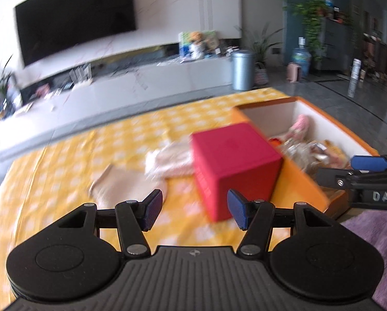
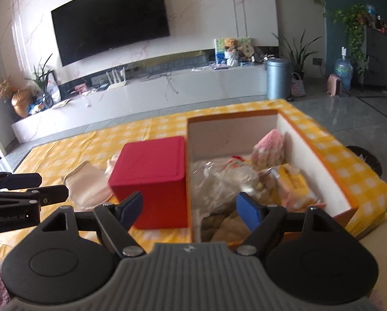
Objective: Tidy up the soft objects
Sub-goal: 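Move both tools back toward the beige mitt and white cloth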
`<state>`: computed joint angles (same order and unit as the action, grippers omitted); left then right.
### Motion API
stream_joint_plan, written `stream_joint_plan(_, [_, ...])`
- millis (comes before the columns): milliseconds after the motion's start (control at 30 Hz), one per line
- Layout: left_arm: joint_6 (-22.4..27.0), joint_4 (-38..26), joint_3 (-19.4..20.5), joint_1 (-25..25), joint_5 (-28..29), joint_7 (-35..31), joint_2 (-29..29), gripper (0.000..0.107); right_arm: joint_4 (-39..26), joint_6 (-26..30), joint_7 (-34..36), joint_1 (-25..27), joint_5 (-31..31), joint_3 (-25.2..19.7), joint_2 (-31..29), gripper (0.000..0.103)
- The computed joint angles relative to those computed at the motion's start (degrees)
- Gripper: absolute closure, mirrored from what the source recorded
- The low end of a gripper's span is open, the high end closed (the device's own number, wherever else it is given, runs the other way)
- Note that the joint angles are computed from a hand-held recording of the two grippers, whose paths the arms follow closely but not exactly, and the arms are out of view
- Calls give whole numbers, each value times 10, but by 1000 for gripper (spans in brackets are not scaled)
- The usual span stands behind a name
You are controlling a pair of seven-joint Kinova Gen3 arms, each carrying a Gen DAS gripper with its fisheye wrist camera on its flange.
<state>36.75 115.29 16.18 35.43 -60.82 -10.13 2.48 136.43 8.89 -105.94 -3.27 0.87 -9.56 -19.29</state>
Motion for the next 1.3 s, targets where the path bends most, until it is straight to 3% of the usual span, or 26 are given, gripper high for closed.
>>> stream_joint_plan(200, [-35, 57, 97, -144, 76, -35, -50, 43, 3, -5, -22, 31, 19, -90, 14, 25])
stream_joint_plan(300, [-60, 78, 149, -224, 116, -66, -75, 44, 0, -15, -44, 86, 33, -165, 22, 25])
stream_joint_plan(433, [-77, 90, 213, -330, 206, -154, -109, 45, -7, -34, -102, 168, 89, -269, 31, 25])
stream_joint_plan(500, [-120, 109, 224, -380, 253, -200, -132, 45, -14, -36, -90, 178, 85, -288, 44, 25])
stream_joint_plan(567, [-139, 118, 214, -394, 299, -247, -144, 45, -26, -30, -93, 184, 95, -307, 60, 25])
stream_joint_plan(667, [-147, 117, 163, -367, 334, -317, -137, 48, -46, -22, -103, 183, 128, -327, 88, 25])
stream_joint_plan(900, [-161, 91, -23, -236, 377, -480, -100, 51, -122, 29, -68, 120, 239, -323, 161, 29])
stream_joint_plan(1033, [-166, 59, -108, -186, 432, -573, -61, 41, -189, 73, 20, 94, 234, -305, 214, 31])
stream_joint_plan(1100, [-159, 40, -98, -214, 462, -620, -37, 41, -239, 117, 66, 103, 224, -317, 249, 31])
stream_joint_plan(1200, [-160, 20, -40, -294, 481, -690, -5, 38, -319, 187, 136, 83, 207, -301, 310, 31])
stream_joint_plan(1300, [-165, 1, 21, -373, 506, -760, 32, 35, -395, 257, 206, 30, 210, -258, 370, 25])
